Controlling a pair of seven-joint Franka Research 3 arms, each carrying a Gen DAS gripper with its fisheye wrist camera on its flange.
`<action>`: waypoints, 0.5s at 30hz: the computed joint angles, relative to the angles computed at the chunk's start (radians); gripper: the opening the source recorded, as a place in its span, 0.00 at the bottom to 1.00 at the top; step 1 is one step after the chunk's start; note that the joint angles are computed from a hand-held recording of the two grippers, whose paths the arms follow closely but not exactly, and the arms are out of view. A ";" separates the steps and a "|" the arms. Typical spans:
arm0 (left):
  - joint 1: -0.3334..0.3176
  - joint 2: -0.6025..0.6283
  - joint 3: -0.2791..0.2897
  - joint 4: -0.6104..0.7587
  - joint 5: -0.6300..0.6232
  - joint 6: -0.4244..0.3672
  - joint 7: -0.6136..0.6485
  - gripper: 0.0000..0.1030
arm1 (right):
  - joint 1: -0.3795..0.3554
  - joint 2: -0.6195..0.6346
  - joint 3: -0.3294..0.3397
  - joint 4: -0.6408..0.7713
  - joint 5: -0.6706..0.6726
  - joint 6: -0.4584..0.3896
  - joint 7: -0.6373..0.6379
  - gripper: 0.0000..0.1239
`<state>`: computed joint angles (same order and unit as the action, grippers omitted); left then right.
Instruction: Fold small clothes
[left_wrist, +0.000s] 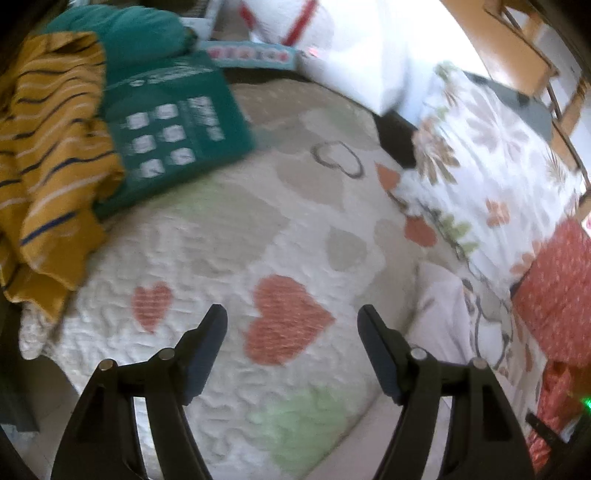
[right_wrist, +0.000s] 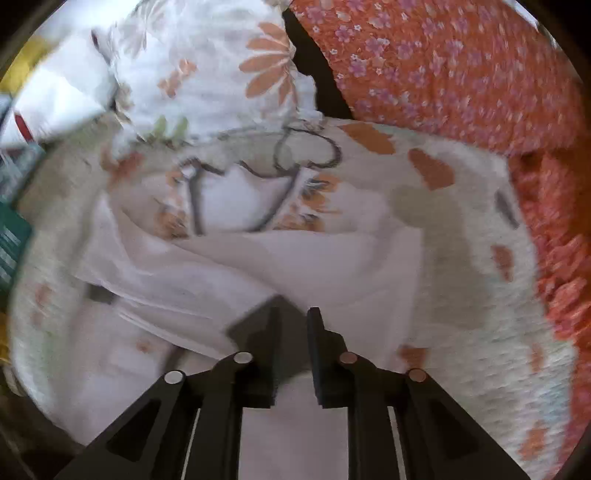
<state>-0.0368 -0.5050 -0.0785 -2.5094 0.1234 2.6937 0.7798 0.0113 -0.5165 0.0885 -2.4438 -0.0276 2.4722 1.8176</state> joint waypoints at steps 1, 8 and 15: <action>-0.011 0.018 -0.002 0.013 -0.006 -0.001 0.003 0.70 | 0.019 0.011 -0.009 0.007 0.019 0.017 -0.020 0.16; -0.045 0.089 -0.016 0.068 -0.031 -0.018 0.010 0.70 | 0.169 0.241 0.012 0.206 0.100 0.120 -0.190 0.39; -0.055 0.121 -0.008 0.092 -0.055 -0.033 0.038 0.70 | 0.240 0.608 0.014 0.568 -0.136 0.107 -0.196 0.40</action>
